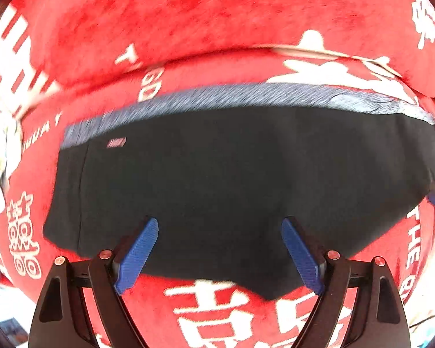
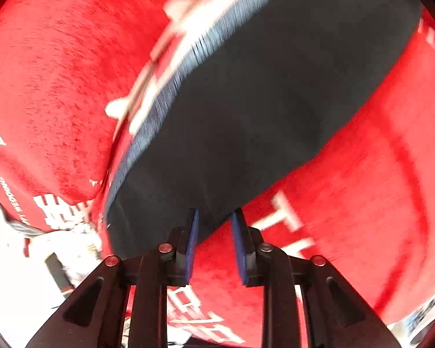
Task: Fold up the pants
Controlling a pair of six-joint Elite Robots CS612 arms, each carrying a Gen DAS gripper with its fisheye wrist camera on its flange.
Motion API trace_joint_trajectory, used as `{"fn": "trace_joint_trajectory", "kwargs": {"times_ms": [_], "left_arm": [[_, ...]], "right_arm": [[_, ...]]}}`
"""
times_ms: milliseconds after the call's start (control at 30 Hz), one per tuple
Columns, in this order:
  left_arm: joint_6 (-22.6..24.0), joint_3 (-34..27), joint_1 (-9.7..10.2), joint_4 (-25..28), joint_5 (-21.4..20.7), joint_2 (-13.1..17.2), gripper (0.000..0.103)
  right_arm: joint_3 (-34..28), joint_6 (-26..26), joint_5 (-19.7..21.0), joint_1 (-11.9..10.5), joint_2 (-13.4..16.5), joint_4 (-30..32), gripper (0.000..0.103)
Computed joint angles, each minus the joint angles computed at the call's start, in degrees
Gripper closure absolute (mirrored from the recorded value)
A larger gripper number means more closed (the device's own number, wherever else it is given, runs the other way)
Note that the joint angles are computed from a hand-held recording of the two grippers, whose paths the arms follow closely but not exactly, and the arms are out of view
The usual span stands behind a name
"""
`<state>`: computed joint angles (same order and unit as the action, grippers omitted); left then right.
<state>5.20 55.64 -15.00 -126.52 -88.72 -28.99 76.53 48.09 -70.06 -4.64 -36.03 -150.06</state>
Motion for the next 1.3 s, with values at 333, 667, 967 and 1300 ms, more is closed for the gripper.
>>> {"fn": "trace_joint_trajectory", "kwargs": {"times_ms": [333, 667, 967, 1300], "left_arm": [[-2.4, -7.3, -3.62, 2.2, -2.9, 4.2, 0.015], [-4.1, -11.0, -5.76, 4.5, 4.9, 6.9, 0.007], [-3.1, -20.2, -8.68, 2.2, 2.7, 12.0, 0.007], [-7.1, -38.2, -9.12, 13.3, 7.8, 20.9, 0.007]], "right_arm": [[6.1, 11.3, -13.0, -6.2, -3.1, -3.0, 0.071], [3.8, 7.7, -18.0, -7.9, -2.1, 1.4, 0.091], [-9.0, -18.1, -7.0, -5.3, 4.1, 4.1, 0.076], [-17.7, -15.4, -10.3, -5.9, 9.7, 6.9, 0.08]]}}
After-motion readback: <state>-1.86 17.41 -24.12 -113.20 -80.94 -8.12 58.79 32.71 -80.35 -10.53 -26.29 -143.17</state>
